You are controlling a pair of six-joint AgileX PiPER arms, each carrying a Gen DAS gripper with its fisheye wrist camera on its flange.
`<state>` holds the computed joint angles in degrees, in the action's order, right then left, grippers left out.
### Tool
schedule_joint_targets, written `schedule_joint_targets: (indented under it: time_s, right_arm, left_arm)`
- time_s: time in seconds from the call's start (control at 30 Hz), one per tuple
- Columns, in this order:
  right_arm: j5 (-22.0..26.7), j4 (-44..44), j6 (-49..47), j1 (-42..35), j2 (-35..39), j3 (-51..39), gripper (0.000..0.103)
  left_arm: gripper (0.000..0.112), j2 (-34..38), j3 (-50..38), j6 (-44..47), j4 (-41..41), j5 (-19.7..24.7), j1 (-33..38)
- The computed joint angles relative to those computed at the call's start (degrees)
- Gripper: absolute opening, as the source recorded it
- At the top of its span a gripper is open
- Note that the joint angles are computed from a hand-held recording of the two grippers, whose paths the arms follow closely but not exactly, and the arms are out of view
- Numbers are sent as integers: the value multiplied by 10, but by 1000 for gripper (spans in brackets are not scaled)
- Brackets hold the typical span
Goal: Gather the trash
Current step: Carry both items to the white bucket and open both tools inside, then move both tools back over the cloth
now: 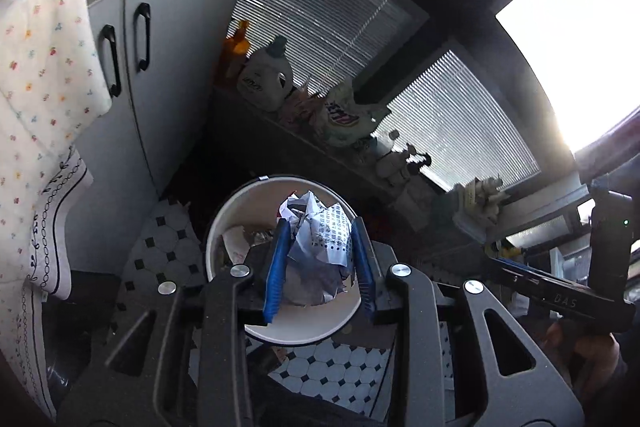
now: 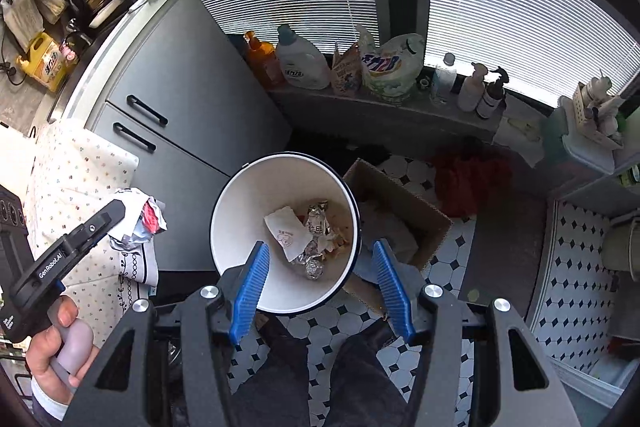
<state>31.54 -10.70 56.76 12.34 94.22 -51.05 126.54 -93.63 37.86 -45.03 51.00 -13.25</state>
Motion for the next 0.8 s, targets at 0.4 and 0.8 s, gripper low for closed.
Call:
schedule_joint_targets:
  time_s: [0.4,0.8]
  right_arm:
    - [-15,-17,57,22,-1,-2,61]
    - [59,-51,53,123,129,-253,88]
  left_arm:
    - [90,-11,-25,27,-3,50,30]
    - [93,-67,-26,25,17,44,185]
